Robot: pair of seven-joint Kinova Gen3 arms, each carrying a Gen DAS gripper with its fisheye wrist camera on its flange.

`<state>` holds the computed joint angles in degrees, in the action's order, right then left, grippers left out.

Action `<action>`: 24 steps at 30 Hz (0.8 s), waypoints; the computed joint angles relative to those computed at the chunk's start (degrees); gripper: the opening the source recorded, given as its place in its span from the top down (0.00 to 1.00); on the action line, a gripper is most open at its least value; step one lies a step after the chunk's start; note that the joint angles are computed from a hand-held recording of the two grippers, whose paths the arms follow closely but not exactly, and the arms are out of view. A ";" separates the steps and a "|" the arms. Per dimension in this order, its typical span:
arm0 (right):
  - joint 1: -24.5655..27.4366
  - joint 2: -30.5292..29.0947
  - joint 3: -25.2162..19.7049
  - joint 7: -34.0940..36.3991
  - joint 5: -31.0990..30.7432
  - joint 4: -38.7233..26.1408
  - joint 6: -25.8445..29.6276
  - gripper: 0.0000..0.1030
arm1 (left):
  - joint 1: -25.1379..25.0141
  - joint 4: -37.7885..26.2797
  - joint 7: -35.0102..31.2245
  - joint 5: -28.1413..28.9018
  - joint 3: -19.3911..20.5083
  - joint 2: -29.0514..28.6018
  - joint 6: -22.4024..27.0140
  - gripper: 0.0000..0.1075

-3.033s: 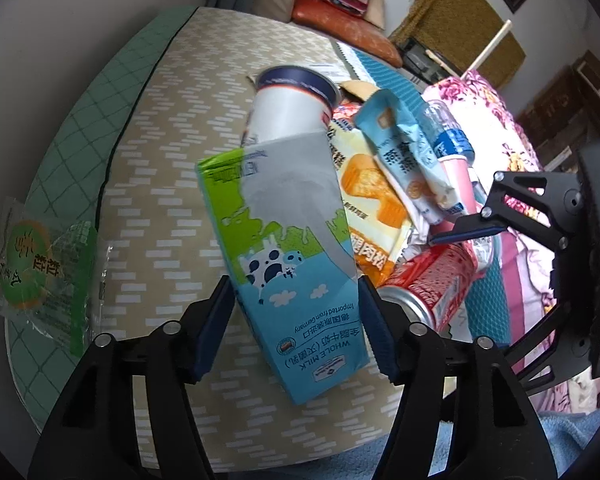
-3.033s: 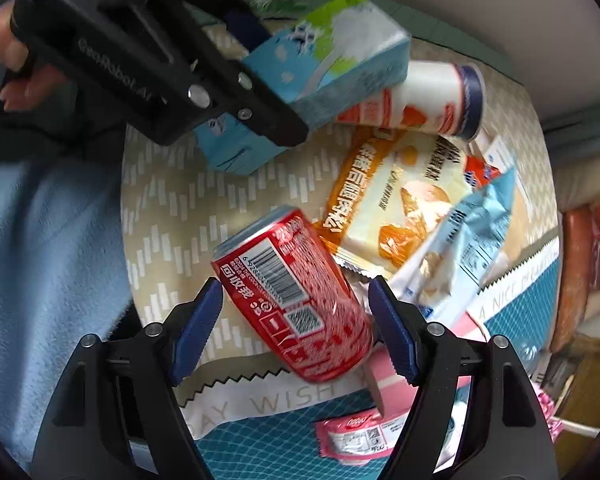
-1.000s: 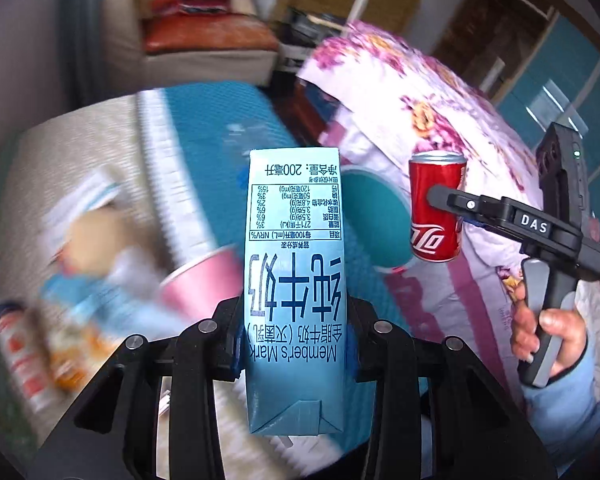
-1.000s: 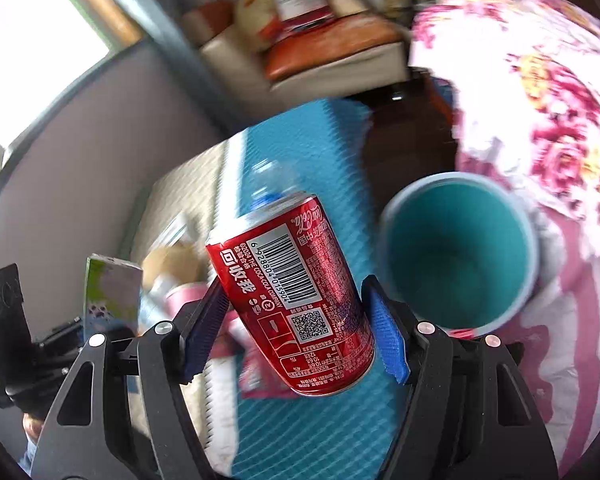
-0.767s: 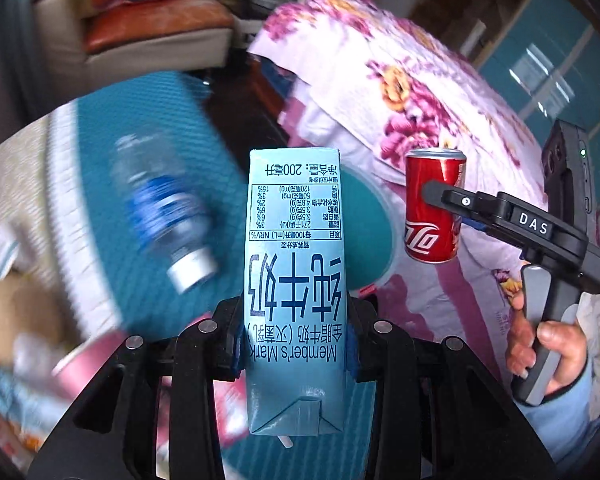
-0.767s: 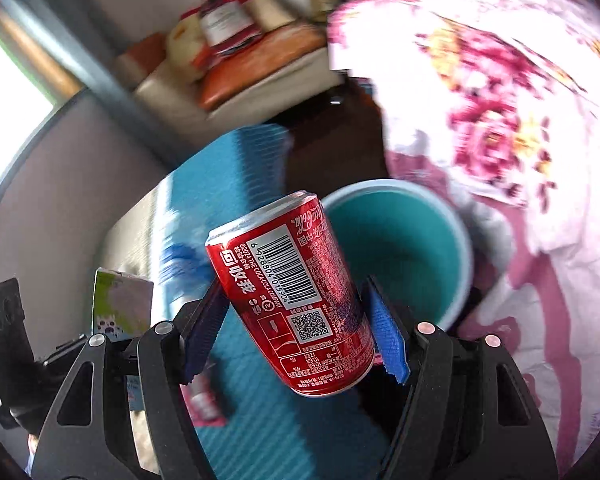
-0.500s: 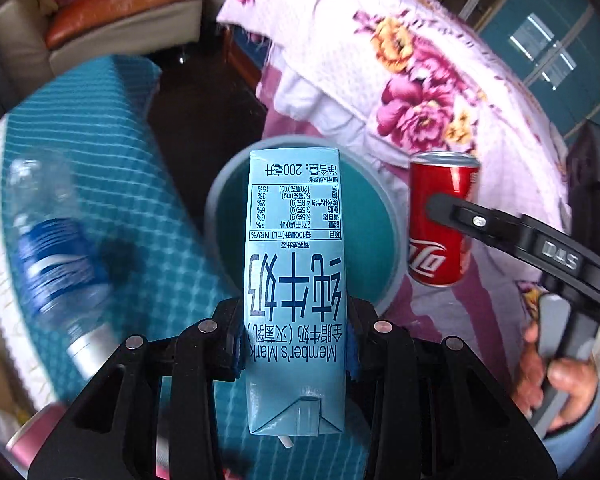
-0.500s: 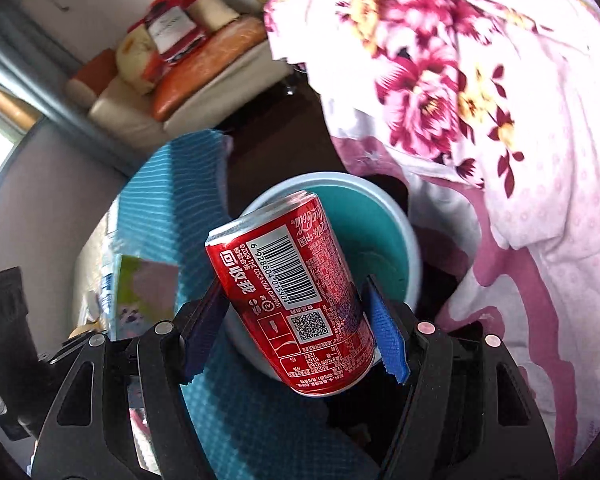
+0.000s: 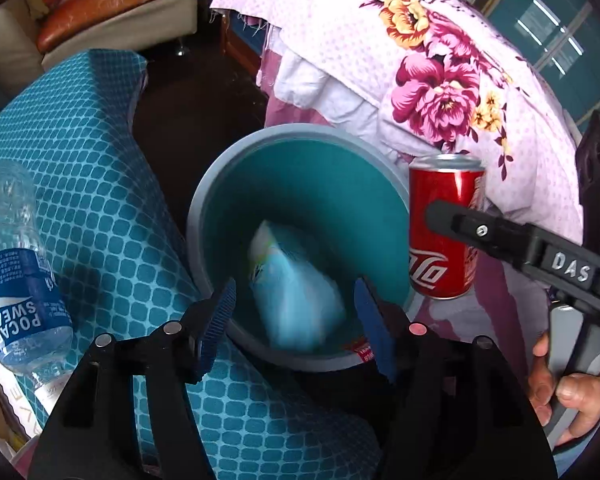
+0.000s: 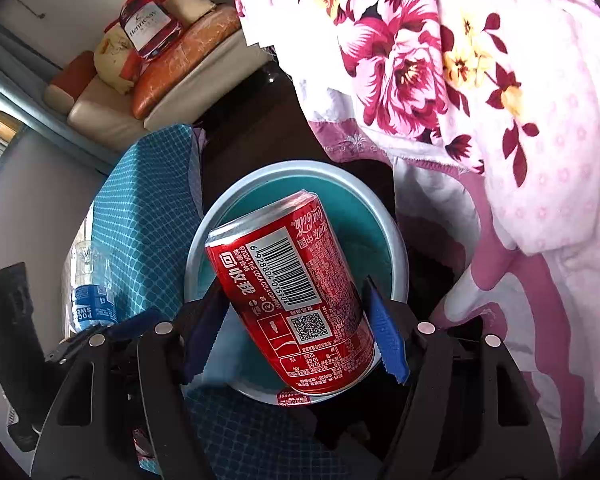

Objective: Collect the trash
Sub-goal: 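Carry the milk carton and red can over the teal bin with both tools, then open both tools to drop the carton and can into the bin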

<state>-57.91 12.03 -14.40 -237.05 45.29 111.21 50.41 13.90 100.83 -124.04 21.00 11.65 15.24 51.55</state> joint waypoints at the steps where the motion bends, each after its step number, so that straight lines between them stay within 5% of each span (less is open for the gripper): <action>1: 0.05 -0.01 -0.03 0.05 -0.07 0.08 -0.19 0.37 | -0.36 0.11 -0.33 0.42 0.00 -0.16 0.21 0.41; 15: 0.09 2.83 1.61 6.30 -4.64 -2.95 -3.46 0.36 | -7.93 4.38 -8.73 7.97 -3.73 -7.10 4.09 0.34; 16: -0.14 2.93 1.71 6.77 -4.89 -3.44 -3.40 0.35 | -8.51 4.93 -9.53 8.60 -4.19 -8.00 4.14 0.28; 24: -3.05 4.44 2.15 9.61 -6.11 -8.71 0.92 0.28 | -11.39 7.20 -13.88 11.12 -7.63 -12.91 6.68 0.27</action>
<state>-60.96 16.47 -12.26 -227.45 39.18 102.50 51.34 2.52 108.04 -137.92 32.12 4.02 2.33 58.23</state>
